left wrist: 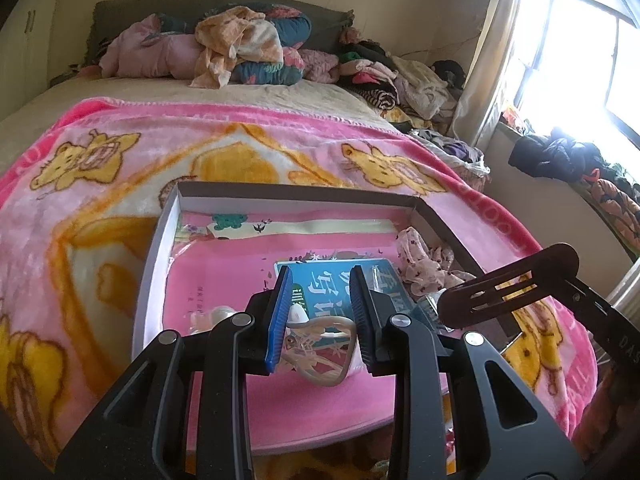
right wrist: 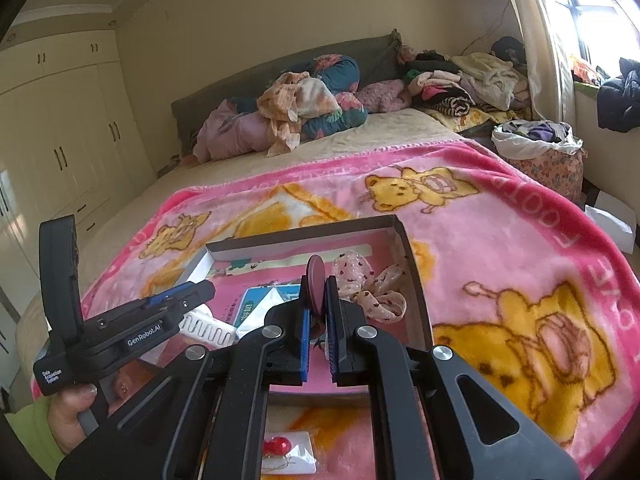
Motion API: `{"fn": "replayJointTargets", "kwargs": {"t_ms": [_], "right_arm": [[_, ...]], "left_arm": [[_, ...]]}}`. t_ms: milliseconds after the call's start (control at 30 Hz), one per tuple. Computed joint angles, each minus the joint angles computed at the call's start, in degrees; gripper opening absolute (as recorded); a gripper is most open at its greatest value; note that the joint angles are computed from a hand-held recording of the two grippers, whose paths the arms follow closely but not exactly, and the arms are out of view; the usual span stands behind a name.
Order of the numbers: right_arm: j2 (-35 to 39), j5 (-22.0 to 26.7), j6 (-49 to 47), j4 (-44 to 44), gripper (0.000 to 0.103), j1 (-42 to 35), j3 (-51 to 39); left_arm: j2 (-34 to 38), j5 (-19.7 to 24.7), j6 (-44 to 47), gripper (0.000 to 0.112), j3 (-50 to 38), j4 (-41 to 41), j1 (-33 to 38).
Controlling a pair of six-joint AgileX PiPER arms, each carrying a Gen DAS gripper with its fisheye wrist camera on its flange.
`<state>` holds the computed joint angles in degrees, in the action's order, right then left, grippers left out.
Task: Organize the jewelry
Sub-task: 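Carry the claw clip into the box with the left tool while the right tool drops the dark clip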
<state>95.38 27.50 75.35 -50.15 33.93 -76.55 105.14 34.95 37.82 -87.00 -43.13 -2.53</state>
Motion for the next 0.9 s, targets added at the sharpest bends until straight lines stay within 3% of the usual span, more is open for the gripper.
{"fn": "replayJointTargets", "kwargs": {"t_ms": [367, 900], "right_arm": [[4.76, -4.21, -12.56, 14.46, 0.007, -3.85, -4.26], [4.31, -5.97, -13.0, 18.33, 0.007, -3.69, -0.2]], "left_arm": [[3.04, 1.54, -2.78, 0.021, -2.77, 2.12, 0.21], [3.13, 0.97, -2.65, 0.021, -1.95, 2.4, 0.69]]}}
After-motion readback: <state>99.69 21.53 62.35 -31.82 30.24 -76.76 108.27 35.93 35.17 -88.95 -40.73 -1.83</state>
